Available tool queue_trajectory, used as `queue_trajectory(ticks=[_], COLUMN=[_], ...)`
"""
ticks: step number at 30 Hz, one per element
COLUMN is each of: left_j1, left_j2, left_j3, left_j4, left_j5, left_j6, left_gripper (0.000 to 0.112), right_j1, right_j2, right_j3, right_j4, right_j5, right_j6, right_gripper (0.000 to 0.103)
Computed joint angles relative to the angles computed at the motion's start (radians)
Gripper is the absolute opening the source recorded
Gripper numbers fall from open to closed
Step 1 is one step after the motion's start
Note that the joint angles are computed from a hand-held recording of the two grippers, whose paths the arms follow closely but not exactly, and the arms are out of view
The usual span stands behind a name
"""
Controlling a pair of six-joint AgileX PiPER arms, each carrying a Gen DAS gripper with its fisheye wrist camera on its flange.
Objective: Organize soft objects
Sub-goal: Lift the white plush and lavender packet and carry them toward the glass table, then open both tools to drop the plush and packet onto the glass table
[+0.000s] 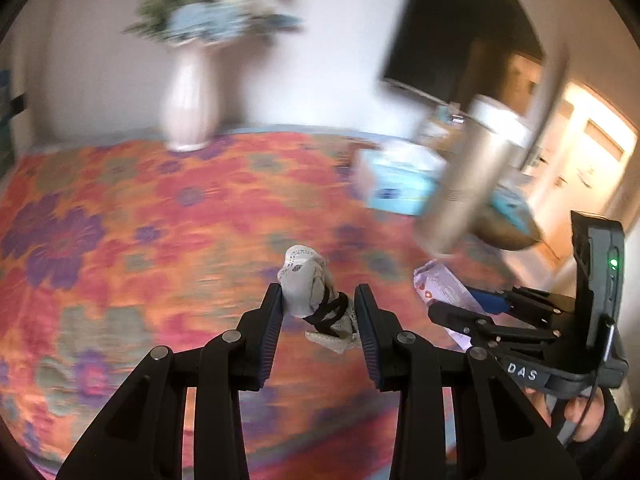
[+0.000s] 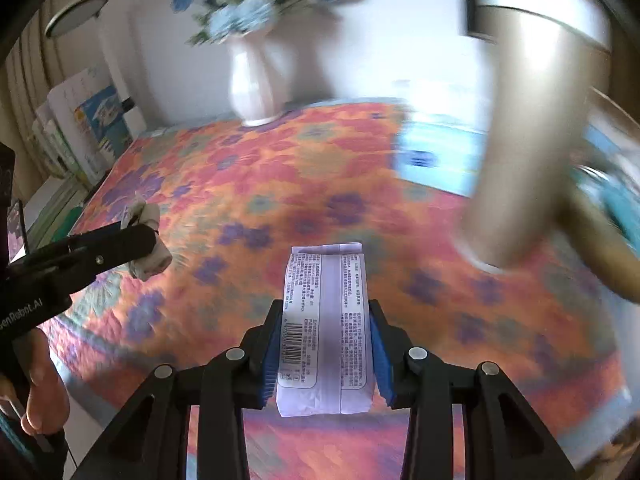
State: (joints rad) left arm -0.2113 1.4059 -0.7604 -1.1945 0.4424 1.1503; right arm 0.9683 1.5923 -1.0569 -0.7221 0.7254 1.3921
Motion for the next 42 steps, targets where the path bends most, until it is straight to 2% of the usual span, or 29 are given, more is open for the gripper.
queue_trajectory(ticks=[3, 7, 12, 14, 17, 20, 24, 26, 28, 31, 35, 37, 38, 39, 42], left_j1=[-0.136, -0.338, -0.54, -0.605, -0.672, -0.724, -0.757, -0.765, -0.763, -0.765, -0.769, -0.769, -0.765, -0.763, -0.76], left_j2=[-0.015, -0.01, 0.058, 0.118, 0.236, 0.361, 0.5, 0.563, 0.608, 0.647, 0.722, 0.737, 0.749, 0.751, 0.72], left_j3=[-0.03, -0.107, -0.285, -0.395, -0.572, -0.76, -0.962, -1.052, -1.109, -1.145, -1.237, -1.249, -1.26, -1.262, -1.193], left_j4=[0.041, 0.185, 0.432, 0.623, 0.914, 1.163, 1.322, 1.373, 1.363, 1.374, 1.413, 1.416, 1.41, 1.405, 1.371], left_j5=[-0.017, -0.075, -0.124, -0.135, -0.124, -0.061, 0.032, 0.082, 0.111, 0.128, 0.172, 0.176, 0.184, 0.19, 0.14], left_j6=[-0.077, -0.247, -0.517, -0.71, -1.01, -1.287, -1.455, -1.505, -1.506, -1.514, -1.544, -1.547, -1.545, -1.548, -1.522], left_gripper=[0.033, 0.033, 0.033, 0.033, 0.033, 0.033, 0.033, 0.033, 0.033, 0.033, 0.035, 0.044, 0.056, 0.074, 0.077], right_j1=[0.004, 0.033, 0.052, 0.004, -0.271, -0.571, -0.951, -1.076, -1.183, -1.246, -1.286, -1.325, -1.363, -1.387, -1.411], right_j2=[-0.168, -0.424, -0.676, -0.74, -0.783, -0.79, -0.753, -0.723, -0.689, -0.644, -0.588, -0.551, -0.536, -0.533, -0.564], right_j3=[0.129, 0.247, 0.287, 0.282, 0.267, 0.279, 0.302, 0.298, 0.292, 0.287, 0.287, 0.283, 0.288, 0.294, 0.324], right_j4=[-0.009, -0.038, -0.096, -0.09, 0.011, 0.162, 0.548, 0.748, 0.931, 1.038, 1.109, 1.192, 1.284, 1.337, 1.353], right_j5=[0.05, 0.21, 0.388, 0.409, 0.317, 0.153, -0.055, -0.083, -0.09, -0.102, -0.125, -0.117, -0.095, -0.082, -0.093], right_j6=[0.035, 0.069, 0.101, 0.048, -0.161, -0.32, -0.68, -0.88, -1.075, -1.192, -1.268, -1.342, -1.43, -1.479, -1.477], right_gripper=[0.038, 0.038, 0.038, 0.038, 0.038, 0.038, 0.038, 0.038, 0.038, 0.038, 0.039, 0.042, 0.045, 0.051, 0.065])
